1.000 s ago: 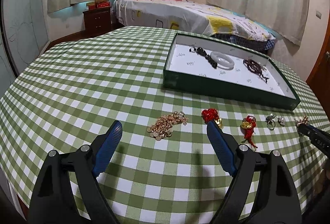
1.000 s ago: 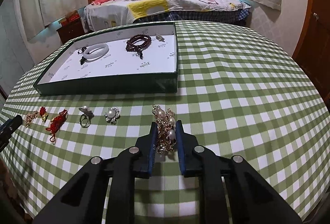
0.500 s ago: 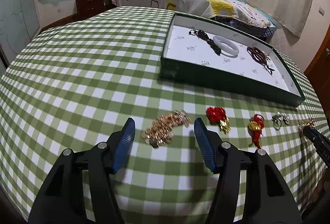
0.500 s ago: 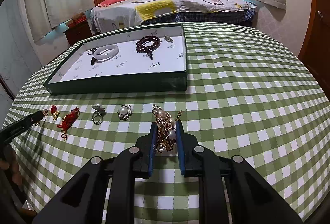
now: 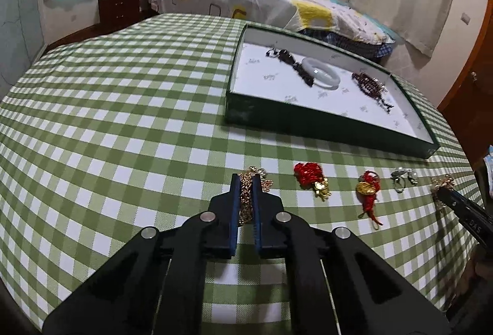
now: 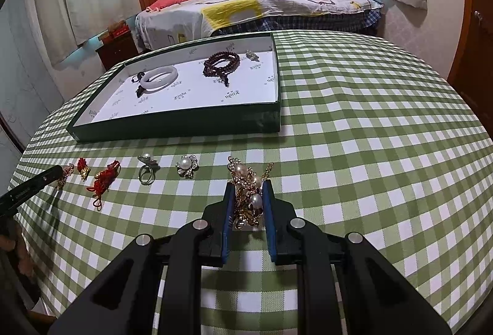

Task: Organize jewelry
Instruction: 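Close the left tool on the gold chain while the right tool holds the brooch, then carry the gold chain with the left tool into the box while the right tool releases the brooch there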

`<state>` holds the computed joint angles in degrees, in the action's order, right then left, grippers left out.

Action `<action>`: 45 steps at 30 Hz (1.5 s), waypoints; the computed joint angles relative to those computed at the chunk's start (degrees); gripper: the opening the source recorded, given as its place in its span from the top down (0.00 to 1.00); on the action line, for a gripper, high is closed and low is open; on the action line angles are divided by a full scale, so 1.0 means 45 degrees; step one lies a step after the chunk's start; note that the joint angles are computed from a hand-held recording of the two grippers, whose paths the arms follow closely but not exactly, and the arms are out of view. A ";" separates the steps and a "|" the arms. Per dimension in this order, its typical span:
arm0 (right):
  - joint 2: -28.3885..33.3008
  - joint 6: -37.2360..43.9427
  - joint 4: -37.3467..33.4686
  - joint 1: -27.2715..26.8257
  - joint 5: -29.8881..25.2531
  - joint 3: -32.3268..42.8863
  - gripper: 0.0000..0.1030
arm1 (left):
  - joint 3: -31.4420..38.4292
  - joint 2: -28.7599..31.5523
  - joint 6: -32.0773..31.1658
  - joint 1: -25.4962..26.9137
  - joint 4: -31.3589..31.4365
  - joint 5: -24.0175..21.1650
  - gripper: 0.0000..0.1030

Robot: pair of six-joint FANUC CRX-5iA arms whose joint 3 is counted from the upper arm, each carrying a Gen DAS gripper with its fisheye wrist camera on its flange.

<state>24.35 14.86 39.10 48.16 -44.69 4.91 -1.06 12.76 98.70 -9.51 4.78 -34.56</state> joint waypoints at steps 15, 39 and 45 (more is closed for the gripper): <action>-0.0442 -0.0787 0.1118 0.0221 0.0441 -0.0572 0.82 | -0.0534 -0.1079 -0.0062 -0.0179 -0.0028 0.1089 0.92; -0.0508 -0.2801 0.5586 -0.0588 0.1804 -0.0126 0.82 | 0.0958 -0.0615 -0.2749 -0.0639 0.2134 0.3425 0.92; 0.0131 -0.3110 0.6495 -0.1144 0.2203 0.0640 0.82 | 0.2234 0.0551 -0.2939 -0.0640 0.2244 0.3760 0.92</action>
<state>24.94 0.87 68.32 43.01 -34.78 7.79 8.99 15.24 85.47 -12.39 14.87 -17.64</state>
